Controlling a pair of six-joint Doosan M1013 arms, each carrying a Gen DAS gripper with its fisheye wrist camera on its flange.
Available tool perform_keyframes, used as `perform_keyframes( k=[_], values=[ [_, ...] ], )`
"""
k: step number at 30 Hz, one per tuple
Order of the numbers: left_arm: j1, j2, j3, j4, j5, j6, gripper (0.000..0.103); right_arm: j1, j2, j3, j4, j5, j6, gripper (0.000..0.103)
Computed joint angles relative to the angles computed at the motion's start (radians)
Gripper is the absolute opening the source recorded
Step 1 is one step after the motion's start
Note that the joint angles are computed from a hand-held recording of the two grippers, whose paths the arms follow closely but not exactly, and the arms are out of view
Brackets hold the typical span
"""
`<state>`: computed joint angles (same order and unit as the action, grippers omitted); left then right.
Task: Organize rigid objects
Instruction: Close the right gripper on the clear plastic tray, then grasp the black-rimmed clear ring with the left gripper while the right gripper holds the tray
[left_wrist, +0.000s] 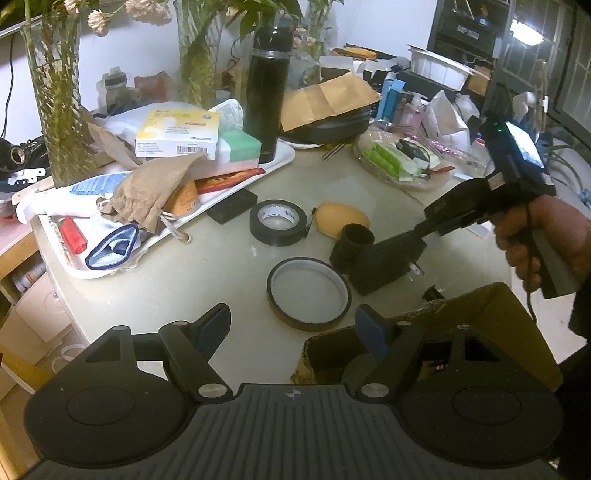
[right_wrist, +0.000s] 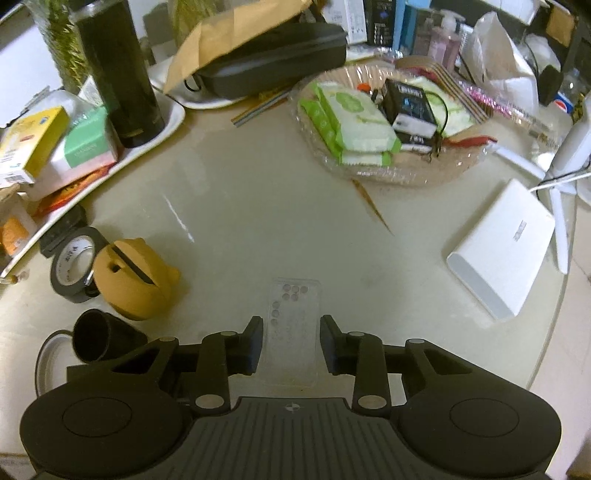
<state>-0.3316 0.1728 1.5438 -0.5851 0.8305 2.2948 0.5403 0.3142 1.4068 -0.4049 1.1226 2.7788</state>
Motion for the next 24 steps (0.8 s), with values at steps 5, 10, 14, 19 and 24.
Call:
perform_keyframes(
  k=[5,10,14,19,24],
  values=[
    [-0.002,0.0,-0.002,0.012,0.0,-0.012,0.074,0.013,-0.029,0.022,-0.026,-0.023,-0.009,0.036],
    [-0.004,0.0,-0.005,0.025,-0.001,-0.025,0.074,0.038,-0.059,0.045,-0.062,-0.037,-0.009,0.036],
    [-0.007,-0.001,-0.005,0.021,0.003,-0.008,0.074,0.062,-0.087,0.063,-0.098,-0.051,0.014,0.036],
    [-0.013,0.005,-0.019,0.035,0.021,-0.014,0.074,0.088,-0.119,0.083,-0.133,-0.06,0.044,0.036],
    [-0.028,0.02,-0.047,0.081,0.038,-0.031,0.074,0.115,-0.149,0.108,-0.149,-0.068,0.065,0.036]
  ],
)
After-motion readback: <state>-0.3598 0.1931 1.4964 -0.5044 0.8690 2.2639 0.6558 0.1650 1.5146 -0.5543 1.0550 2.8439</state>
